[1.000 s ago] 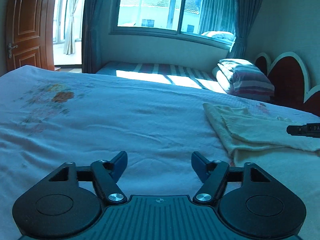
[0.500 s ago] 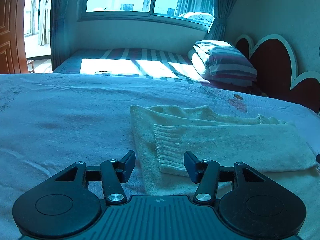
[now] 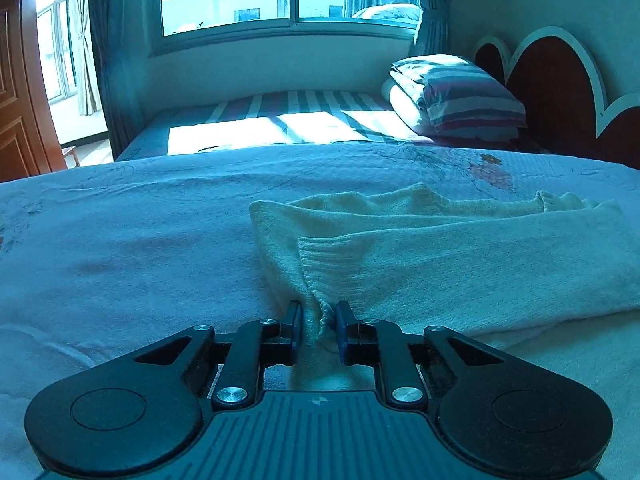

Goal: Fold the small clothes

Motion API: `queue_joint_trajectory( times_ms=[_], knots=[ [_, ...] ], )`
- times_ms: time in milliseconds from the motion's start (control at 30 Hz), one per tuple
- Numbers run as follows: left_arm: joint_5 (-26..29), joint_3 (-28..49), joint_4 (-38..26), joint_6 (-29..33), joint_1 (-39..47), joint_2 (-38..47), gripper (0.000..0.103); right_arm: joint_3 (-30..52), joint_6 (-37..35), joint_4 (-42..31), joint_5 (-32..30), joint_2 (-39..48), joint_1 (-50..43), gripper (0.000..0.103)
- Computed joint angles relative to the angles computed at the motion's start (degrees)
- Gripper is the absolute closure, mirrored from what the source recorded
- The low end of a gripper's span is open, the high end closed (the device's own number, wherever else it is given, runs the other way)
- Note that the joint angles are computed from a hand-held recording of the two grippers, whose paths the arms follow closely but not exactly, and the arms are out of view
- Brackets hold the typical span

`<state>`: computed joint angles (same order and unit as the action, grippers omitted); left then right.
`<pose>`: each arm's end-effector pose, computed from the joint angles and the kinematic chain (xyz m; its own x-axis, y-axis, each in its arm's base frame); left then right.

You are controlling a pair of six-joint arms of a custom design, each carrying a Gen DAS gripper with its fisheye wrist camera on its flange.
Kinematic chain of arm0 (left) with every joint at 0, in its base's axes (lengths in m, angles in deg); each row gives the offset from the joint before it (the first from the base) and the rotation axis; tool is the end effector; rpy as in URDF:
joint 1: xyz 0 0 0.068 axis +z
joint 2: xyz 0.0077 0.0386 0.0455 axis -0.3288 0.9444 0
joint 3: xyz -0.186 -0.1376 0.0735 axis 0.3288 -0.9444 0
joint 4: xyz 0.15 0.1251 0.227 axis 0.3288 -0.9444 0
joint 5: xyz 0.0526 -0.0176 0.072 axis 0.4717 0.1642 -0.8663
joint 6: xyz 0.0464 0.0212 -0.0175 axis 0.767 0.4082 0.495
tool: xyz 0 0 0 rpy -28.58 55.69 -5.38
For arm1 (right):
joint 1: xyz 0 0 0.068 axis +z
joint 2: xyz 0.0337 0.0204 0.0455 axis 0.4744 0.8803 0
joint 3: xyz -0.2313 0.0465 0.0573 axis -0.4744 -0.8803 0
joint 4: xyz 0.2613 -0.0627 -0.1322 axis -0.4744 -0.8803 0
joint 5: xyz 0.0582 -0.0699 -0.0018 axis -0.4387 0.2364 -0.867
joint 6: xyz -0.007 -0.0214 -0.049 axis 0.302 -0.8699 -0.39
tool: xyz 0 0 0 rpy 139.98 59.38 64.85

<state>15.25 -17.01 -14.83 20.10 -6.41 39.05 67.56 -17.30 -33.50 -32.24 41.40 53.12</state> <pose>0.2620 0.0547 0.2132 -0.6485 -0.0335 -0.7605 -0.0499 0.9988 -0.0015 0.2442 0.1086 0.2354 -0.6381 0.1370 -0.7577 -0.0942 0.9628 0.2533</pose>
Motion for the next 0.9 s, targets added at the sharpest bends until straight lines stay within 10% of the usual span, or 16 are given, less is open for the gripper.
queue_joint_trajectory(
  times_ms=[167, 333, 467, 900],
  knots=[
    [-0.2, 1.2, 2.1, -1.3, -0.3, 0.5, 0.086, 3.9, -2.5, 1.3, 0.7, 6.3, -0.1, 0.078],
    [-3.4, 5.0, 5.9, -4.0, -1.5, 10.6, 0.027, 14.8, -3.8, 2.0, 1.0, 19.7, -2.8, 0.074],
    [-3.2, 4.6, 6.7, -6.0, -1.1, 9.0, 0.024, 20.9, -7.1, -0.6, 2.0, 27.4, -2.9, 0.073],
    [-3.3, 1.9, -3.5, -2.7, -1.8, 2.7, 0.022, 10.9, -6.8, -4.6, 0.7, 13.6, -0.9, 0.058]
  ],
)
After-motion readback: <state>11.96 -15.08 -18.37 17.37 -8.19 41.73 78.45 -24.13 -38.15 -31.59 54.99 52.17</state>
